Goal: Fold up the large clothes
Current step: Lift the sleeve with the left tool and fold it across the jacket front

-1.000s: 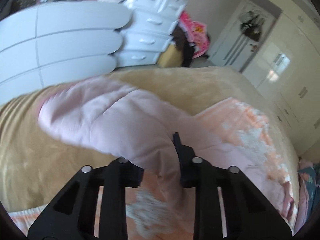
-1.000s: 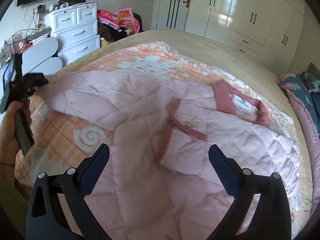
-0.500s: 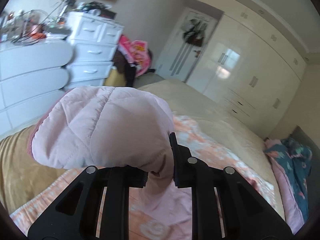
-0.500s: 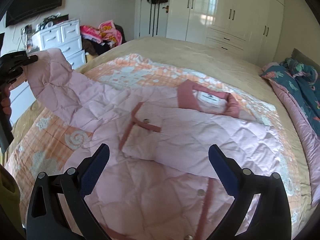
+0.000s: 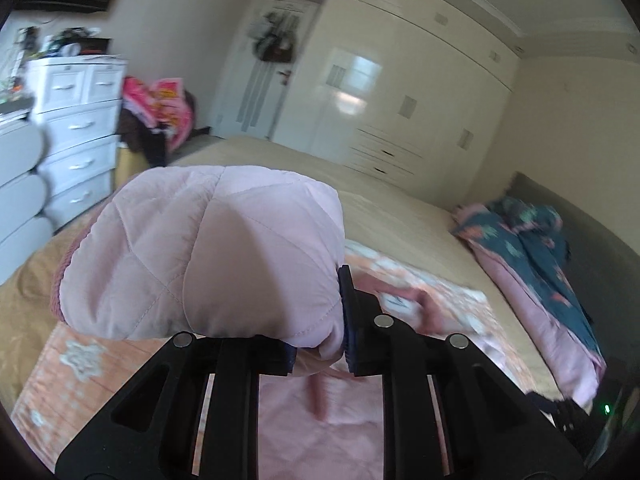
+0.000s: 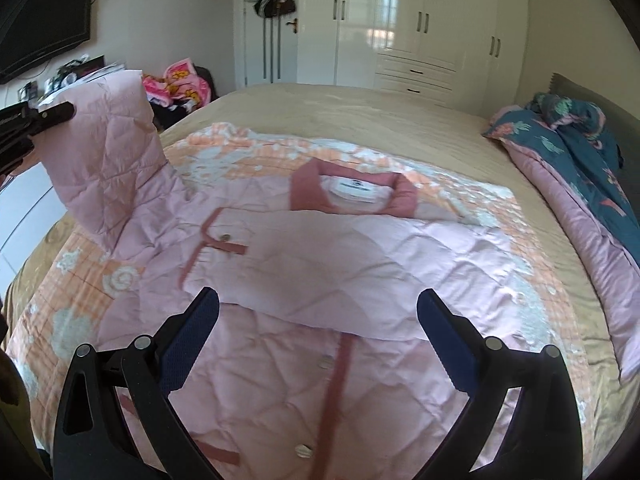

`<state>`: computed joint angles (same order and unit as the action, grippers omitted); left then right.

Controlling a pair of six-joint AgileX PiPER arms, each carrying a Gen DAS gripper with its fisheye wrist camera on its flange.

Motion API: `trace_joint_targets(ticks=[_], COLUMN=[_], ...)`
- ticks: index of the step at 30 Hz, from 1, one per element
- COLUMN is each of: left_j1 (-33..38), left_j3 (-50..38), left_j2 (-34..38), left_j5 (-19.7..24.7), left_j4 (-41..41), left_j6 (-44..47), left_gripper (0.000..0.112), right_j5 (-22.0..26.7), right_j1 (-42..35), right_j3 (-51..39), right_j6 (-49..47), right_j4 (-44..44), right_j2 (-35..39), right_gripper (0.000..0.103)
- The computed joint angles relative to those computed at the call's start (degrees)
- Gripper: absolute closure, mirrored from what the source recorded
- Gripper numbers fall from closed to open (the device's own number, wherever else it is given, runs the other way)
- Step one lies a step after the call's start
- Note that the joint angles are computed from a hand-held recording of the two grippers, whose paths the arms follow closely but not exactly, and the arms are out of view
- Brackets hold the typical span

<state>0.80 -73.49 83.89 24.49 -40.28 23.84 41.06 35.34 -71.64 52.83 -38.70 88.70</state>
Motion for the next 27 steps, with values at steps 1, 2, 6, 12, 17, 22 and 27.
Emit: trace_joint_targets(ticks=[1,2,6,12,17,22,27], left_j1=[-0.9,-2.0,-6.3,-13.4,-19.4,-24.2,-29.3], left_j3=[0.3,0.7,1.7,3.3,3.4,3.9,3.7], left_j2=[-0.1,-0.2,0.4,1.3,3.3,5.3,8.6], left_j5=[-0.2,-0.5,-1.5,-3.6,-5.5,-6.9,-7.9], left_j4=[0.2,0.5,1.8,8.4,17.6,26.5,39.5], left_j6=[0.3,0.5,1.5,-3.1,-10.5,-16.8,-26.2], left_gripper=[0.102,0.102,0.102,0.102,0.102,0.102,0.101], right_j5=[-0.2,-0.5,-1.9,-3.7,-4.5,-8.1,-11.7], right_j1=[-0.7,-1.4,-4.3,-8.4,-11.6,-15.9,-21.0], right_j3=[1.3,2.1,5.8,10.8,14.4,18.6,21.3], right_j6=[0.2,0.1,-0.4,-1.1,0.9,2.3,1.9], right_j4=[-0.2,-0.1,0.2,0.0,-3.6,-5.7,-4.8], right_j2=[-1.1,-1.8,-4.9,-8.4,-8.8,-9.1,-8.5], right_gripper=[0.004,0.004,0.004,0.004,0.004,0.004,0.004])
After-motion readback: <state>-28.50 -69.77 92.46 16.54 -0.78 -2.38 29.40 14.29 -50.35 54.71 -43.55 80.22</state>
